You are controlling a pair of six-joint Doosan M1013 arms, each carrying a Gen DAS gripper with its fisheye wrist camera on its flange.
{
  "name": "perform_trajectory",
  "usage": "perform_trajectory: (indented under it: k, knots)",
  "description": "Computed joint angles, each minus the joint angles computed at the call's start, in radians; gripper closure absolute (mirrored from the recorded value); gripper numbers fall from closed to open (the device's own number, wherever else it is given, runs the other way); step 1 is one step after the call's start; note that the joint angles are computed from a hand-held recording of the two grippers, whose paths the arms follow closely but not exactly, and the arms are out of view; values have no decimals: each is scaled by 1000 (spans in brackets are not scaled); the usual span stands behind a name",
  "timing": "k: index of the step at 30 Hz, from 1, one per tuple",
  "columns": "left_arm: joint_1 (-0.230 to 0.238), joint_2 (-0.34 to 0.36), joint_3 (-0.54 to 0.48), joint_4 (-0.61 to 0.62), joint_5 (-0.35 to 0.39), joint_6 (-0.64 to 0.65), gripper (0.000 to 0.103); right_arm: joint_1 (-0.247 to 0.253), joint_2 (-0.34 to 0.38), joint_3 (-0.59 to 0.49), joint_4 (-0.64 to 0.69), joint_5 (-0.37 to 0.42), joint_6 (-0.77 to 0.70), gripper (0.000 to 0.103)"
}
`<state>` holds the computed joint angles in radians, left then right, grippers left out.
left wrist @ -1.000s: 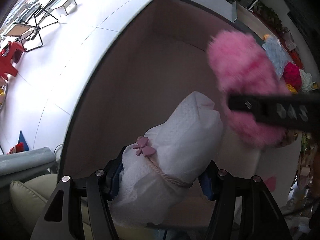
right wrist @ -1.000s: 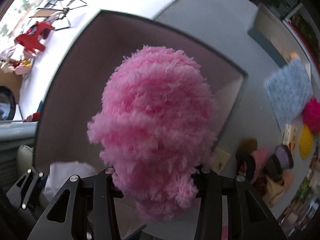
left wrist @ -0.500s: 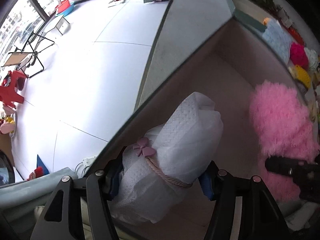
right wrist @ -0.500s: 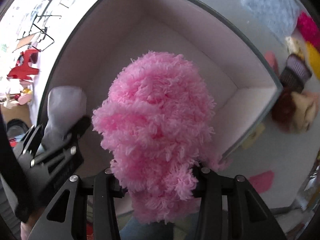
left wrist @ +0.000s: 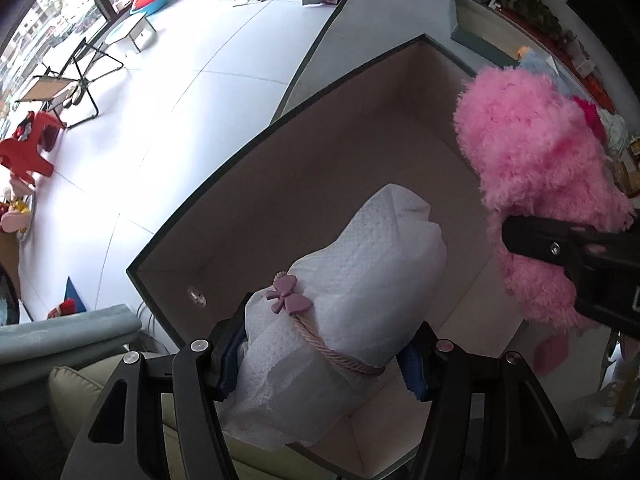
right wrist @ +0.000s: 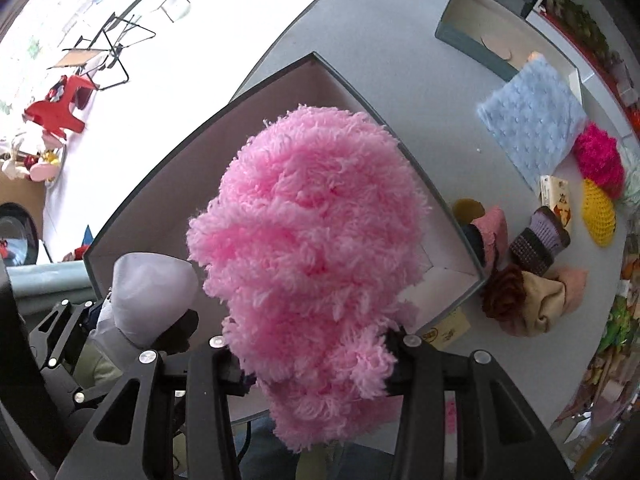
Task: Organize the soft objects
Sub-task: 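Lower both items into the box and open both grippers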
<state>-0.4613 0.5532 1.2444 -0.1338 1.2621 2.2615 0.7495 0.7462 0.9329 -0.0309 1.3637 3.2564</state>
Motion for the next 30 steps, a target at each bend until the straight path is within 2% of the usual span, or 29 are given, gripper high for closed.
perform_trajectory:
  k: [4,10,30]
  knots:
    - [13,12,-28,4,10,-8,39,-13,27,-53,12,27,-31,55]
    - [8,11,-22,7,12,-24,39,-9,7,-14,16,17,-27,55]
    - [13,14,-18,16,2,-18,39,-11,12,-24,19,30,-20,55]
